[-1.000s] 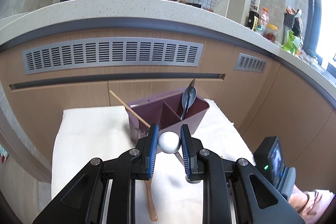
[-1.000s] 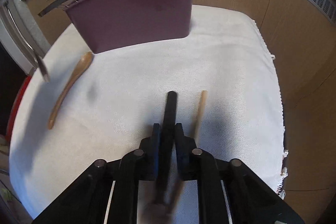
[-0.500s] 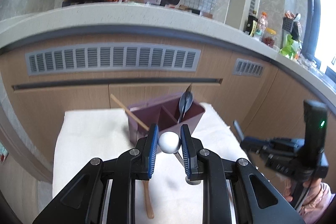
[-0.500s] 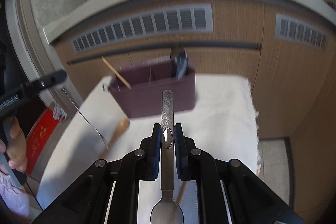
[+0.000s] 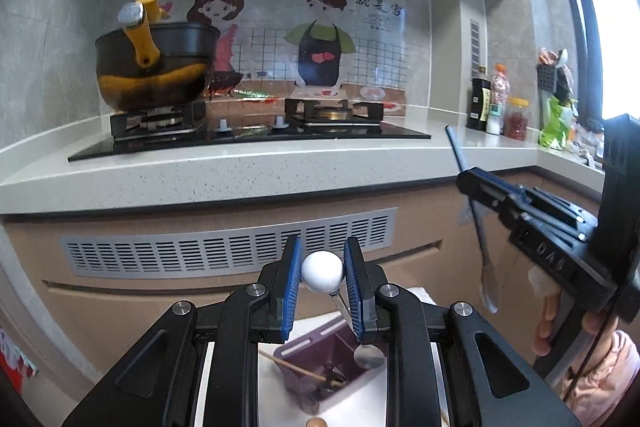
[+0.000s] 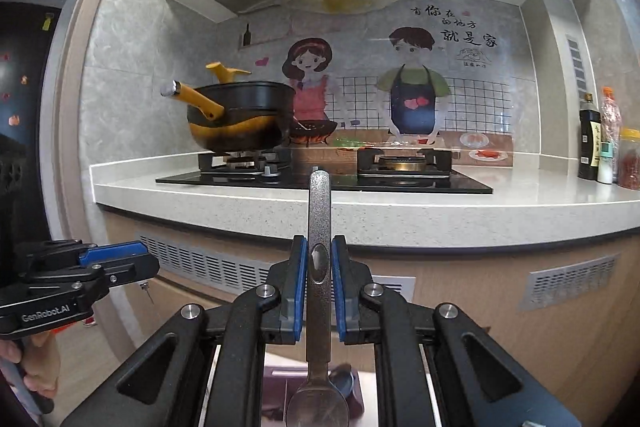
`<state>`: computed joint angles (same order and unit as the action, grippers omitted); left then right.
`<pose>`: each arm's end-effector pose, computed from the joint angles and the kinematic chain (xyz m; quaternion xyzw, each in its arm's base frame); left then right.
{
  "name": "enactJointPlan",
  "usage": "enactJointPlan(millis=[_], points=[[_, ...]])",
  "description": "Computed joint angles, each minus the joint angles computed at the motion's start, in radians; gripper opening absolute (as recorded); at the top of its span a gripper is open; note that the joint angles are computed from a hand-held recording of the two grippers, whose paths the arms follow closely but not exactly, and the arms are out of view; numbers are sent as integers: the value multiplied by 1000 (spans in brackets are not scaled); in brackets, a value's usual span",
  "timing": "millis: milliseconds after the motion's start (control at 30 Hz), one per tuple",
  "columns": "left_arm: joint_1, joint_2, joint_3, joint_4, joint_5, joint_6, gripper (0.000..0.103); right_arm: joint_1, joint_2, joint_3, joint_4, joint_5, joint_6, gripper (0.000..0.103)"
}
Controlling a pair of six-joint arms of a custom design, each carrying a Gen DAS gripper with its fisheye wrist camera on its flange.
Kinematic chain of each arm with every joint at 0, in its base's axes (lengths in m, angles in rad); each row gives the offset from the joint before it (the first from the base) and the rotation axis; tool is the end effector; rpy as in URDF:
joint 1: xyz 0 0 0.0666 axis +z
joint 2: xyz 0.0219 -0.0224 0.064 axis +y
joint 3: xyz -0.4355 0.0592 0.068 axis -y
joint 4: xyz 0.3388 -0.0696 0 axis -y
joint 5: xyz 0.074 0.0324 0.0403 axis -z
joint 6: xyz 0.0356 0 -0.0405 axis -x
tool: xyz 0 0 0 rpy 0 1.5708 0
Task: Organize utensils
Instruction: 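Lower both spoons into the caddy and open both grippers, then grasp the wooden spoon handle with the left gripper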
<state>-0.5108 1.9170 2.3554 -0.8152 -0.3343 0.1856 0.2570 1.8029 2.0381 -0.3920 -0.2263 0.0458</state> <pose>0.5642 -0.3032 0.6212 0.0397 0.8199 -0.0598 0.5680 0.6026 0.1662 0.6006 -0.1864 0.7358 0.1534 0.6328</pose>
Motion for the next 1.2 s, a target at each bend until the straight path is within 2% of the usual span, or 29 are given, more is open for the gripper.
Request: enactJointPlan(millis=[133, 333, 533, 667, 700, 733, 767, 800, 833, 933, 1033, 1133, 1200], points=[[31, 42, 6, 3, 25, 9, 22, 18, 63, 26, 16, 30, 30, 11], [69, 90, -17, 5, 86, 57, 22, 35, 163, 83, -2, 59, 43, 11], [87, 137, -26, -3, 131, 98, 22, 29, 249, 141, -74, 63, 35, 11], [84, 169, -3, -28, 149, 106, 24, 16, 275, 145, -117, 20, 21, 12], [82, 180, 14, -45, 155, 106, 27, 11, 278, 145, -147, 3, 17, 16], [81, 189, 28, -62, 163, 108, 30, 7, 281, 147, -171, -12, 15, 26], [80, 193, 34, -73, 168, 110, 39, 2, 279, 143, -188, -27, 15, 35], [77, 195, 37, -80, 169, 114, 45, -5, 272, 129, -203, -42, 15, 53], [75, 189, 27, -75, 168, 119, 46, -9, 260, 107, -194, -47, 13, 65], [65, 145, -35, -41, 152, 139, 46, -19, 185, -30, -93, -11, 13, 73], [53, 69, -148, 20, 119, 167, 49, -31, 116, -126, -76, 15, 34, 85], [34, -3, -262, 50, 67, 195, 58, -46, 37, -244, -54, 35, 39, 98], [20, -42, -331, 55, 38, 215, 60, -52, -4, -305, -45, 53, 44, 100]])
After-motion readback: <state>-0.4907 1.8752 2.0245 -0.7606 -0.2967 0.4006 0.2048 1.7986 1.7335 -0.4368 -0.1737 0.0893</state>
